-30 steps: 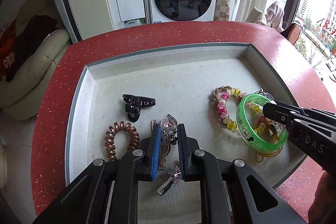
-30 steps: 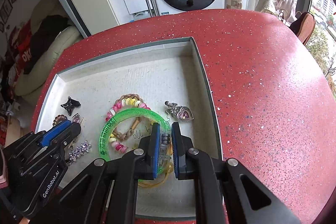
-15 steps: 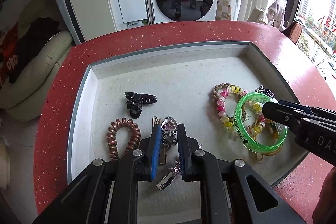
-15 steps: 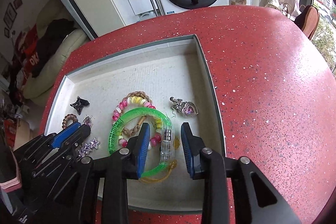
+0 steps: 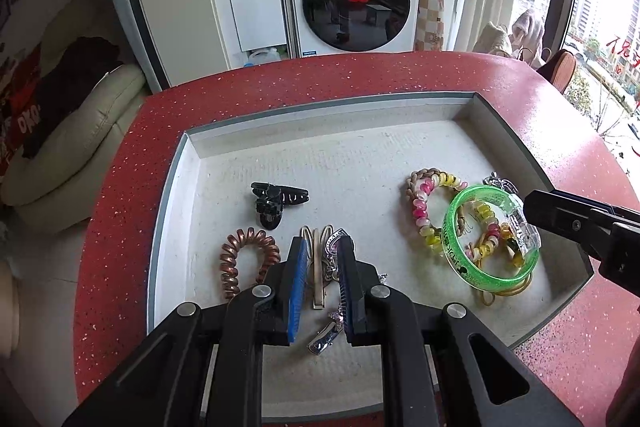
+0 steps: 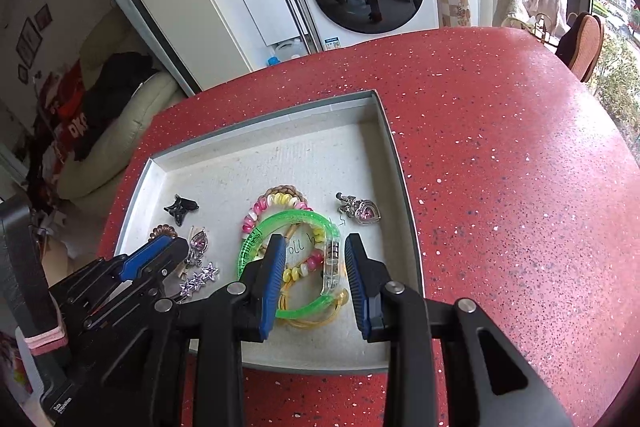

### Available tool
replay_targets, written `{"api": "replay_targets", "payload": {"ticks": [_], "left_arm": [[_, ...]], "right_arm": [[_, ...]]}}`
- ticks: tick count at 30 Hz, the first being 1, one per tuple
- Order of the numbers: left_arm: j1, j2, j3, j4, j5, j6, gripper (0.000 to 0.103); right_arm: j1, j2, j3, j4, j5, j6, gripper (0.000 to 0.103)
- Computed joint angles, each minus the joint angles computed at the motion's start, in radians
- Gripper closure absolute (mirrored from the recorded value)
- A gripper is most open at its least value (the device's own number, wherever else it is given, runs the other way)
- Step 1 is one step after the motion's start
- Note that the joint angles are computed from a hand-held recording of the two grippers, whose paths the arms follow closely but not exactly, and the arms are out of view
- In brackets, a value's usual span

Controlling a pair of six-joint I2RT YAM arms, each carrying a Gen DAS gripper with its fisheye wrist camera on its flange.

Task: Organize jewelry
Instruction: 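Lower the heart pendant and open the left tool while the right tool lowers the bangle, then open the right tool to release the green bangle onto the beaded bracelet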

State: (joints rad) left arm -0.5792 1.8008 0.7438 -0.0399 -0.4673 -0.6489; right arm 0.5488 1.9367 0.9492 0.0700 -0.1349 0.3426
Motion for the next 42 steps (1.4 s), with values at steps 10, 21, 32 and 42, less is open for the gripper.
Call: {"api": "replay_targets", "payload": {"ticks": [10, 21, 32, 42], "left_arm": [[-0.009, -0.036, -0.018, -0.023, -0.037, -0.021, 0.069], [-0.046, -0.013, 0.015, -0.136, -0.211, -0.055, 0.069], [-0.01, -0.176, -0.122, -0.037, -0.207, -0.074, 0.0], [0.0, -0.165, -0.122, -0.101, -0.19, -0.088, 0.0]], "right_arm": [[0.008, -0.022, -0.012, -0.002, -0.002, -0.005, 0.069], [0.012, -0.032, -0.022, -0.001, 0.006, -0.006, 0.069], [0.011, -0.054, -0.042, 0.004, 0.01, -0.013, 0.069], [0.032, -0.058, -0.032, -0.022, 0.027, -0.027, 0.064]]}}
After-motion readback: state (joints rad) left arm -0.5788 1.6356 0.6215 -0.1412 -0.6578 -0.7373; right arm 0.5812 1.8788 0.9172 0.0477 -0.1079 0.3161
